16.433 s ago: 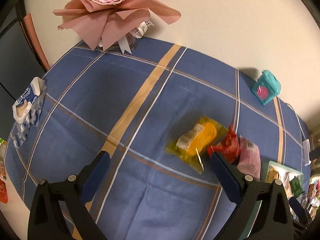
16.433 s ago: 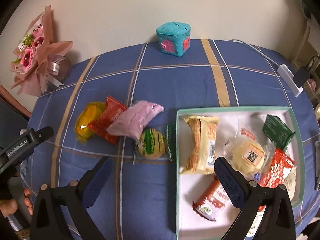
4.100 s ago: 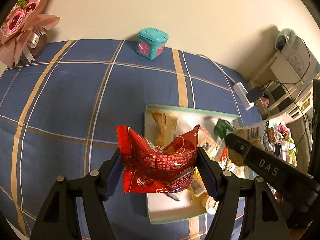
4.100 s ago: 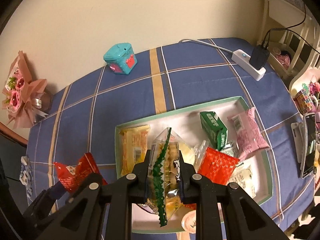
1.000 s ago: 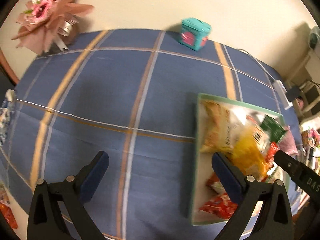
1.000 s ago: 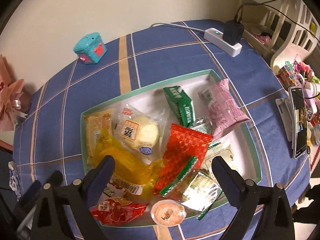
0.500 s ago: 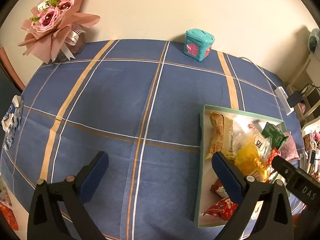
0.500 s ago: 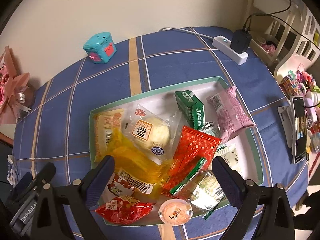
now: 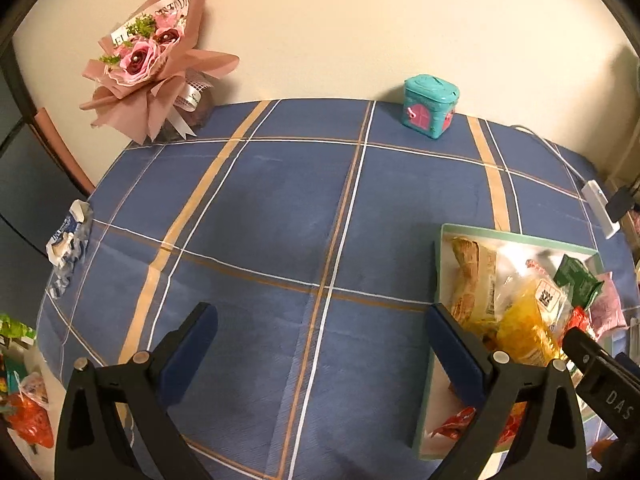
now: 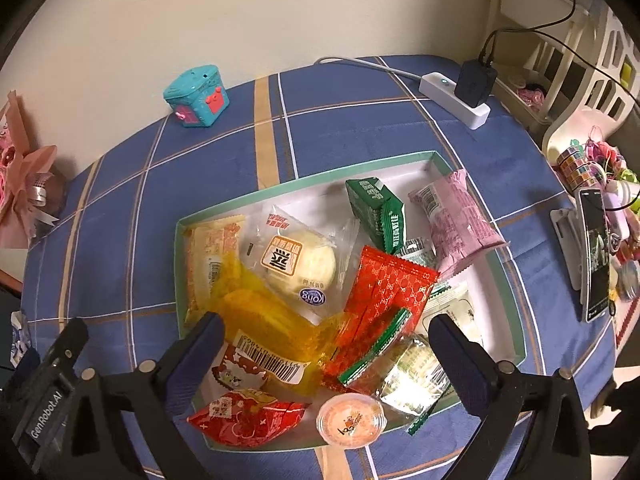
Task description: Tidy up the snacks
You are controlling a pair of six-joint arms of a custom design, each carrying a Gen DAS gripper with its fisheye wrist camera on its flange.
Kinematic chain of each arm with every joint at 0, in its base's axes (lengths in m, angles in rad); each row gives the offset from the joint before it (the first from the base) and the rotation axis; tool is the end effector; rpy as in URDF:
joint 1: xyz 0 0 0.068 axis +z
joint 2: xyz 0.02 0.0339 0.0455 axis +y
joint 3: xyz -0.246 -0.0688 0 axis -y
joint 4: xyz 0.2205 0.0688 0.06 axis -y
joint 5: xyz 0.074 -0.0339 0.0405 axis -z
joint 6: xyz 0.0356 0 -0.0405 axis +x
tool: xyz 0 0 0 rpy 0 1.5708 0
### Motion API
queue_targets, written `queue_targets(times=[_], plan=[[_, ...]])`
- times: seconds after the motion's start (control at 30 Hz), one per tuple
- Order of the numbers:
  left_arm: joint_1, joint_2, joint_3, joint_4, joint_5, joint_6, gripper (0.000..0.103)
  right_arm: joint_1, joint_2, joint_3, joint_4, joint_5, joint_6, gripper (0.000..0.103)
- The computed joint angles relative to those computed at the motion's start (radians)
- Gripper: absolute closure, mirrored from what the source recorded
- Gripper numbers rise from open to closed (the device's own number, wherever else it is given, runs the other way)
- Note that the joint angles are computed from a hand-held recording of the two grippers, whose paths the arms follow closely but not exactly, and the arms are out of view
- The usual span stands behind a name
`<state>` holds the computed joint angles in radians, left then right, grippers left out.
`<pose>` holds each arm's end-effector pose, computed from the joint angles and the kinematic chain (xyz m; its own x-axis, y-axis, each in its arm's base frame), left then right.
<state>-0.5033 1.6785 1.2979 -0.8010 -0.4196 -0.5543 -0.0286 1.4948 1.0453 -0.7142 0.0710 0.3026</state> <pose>0.2819 -0.1387 0.2333 -0.8497 -0.0809 -0.5210 -0.1672 0.9785 0.1208 0.2692 -0.0102 0.2165 -0.8593 0.3220 -0.3974 0.3276 0.9432 0.0558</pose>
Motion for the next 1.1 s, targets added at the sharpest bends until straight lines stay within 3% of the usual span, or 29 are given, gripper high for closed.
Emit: queue_targets(times=[0.47,0.87,1.1], plan=[[-0.002,-0.127,-0.141,-0.088,0.034,-0.054,0.001,0.116,-0.192,-0.143,-0.014,0.065,0.018,0.000],[-0.062,-0.256,-0.263,-0.109,-0.030,-0.055,0.001,0.266,-0.361,-0.297,-0.051,0.159,0.041,0.000],[-0.080,-0.310,-0.314,-0.112,-0.044,-0.060,0.001,0.258,-0.408,-0.338,-0.061,0.151,0.048,0.000]])
